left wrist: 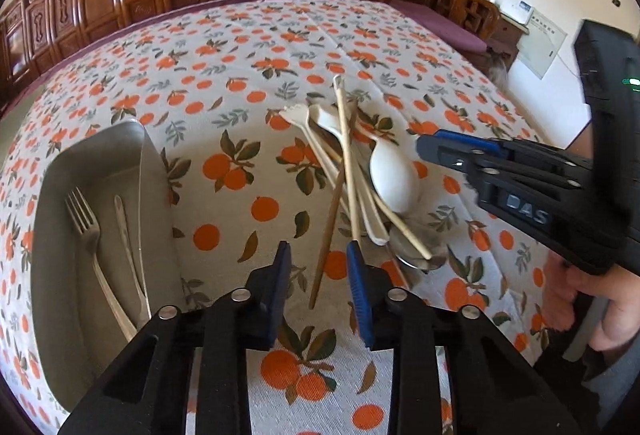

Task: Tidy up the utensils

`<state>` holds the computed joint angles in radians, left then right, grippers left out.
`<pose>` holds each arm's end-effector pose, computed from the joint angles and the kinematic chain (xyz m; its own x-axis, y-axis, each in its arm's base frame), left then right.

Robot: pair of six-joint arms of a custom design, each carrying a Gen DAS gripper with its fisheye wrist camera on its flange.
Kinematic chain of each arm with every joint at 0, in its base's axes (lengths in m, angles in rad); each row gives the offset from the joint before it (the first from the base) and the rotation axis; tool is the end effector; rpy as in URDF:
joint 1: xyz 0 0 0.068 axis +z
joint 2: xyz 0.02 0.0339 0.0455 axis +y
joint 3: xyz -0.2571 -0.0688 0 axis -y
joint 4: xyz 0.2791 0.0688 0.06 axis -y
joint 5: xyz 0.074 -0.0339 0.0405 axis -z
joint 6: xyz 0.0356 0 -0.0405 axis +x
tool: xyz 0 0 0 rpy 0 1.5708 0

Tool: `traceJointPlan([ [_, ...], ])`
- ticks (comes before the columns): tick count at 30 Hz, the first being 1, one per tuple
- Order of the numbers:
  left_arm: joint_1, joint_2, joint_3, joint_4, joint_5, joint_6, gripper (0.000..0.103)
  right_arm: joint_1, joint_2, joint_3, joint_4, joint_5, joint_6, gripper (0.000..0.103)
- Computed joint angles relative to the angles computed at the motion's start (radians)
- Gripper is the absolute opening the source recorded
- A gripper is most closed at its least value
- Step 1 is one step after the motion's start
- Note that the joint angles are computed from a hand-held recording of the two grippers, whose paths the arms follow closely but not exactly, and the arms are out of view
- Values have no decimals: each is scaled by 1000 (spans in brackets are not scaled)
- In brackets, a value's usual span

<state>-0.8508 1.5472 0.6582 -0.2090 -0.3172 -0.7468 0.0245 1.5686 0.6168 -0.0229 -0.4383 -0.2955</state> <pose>0.1966 -0.2073 0.0956 -0.8524 -0.0069 -0.5228 0.0567 0.9928 -0.1055 0.2894 0.0222 0.0902 -0.7156 -0.2813 -0.6394 -0.4900 0.8545 0.1725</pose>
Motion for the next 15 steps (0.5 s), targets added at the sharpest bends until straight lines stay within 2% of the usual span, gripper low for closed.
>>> traceJointPlan([
  [4, 31, 37, 2, 31, 43, -6, 23, 11, -15, -13, -1, 0, 2, 21],
  [8, 43, 59, 1, 55, 77, -7, 5, 14, -31, -23, -5, -6, 6, 21],
  [15, 34, -7, -34, 74, 82, 1, 3, 25, -53, -42, -7, 4, 0, 21],
])
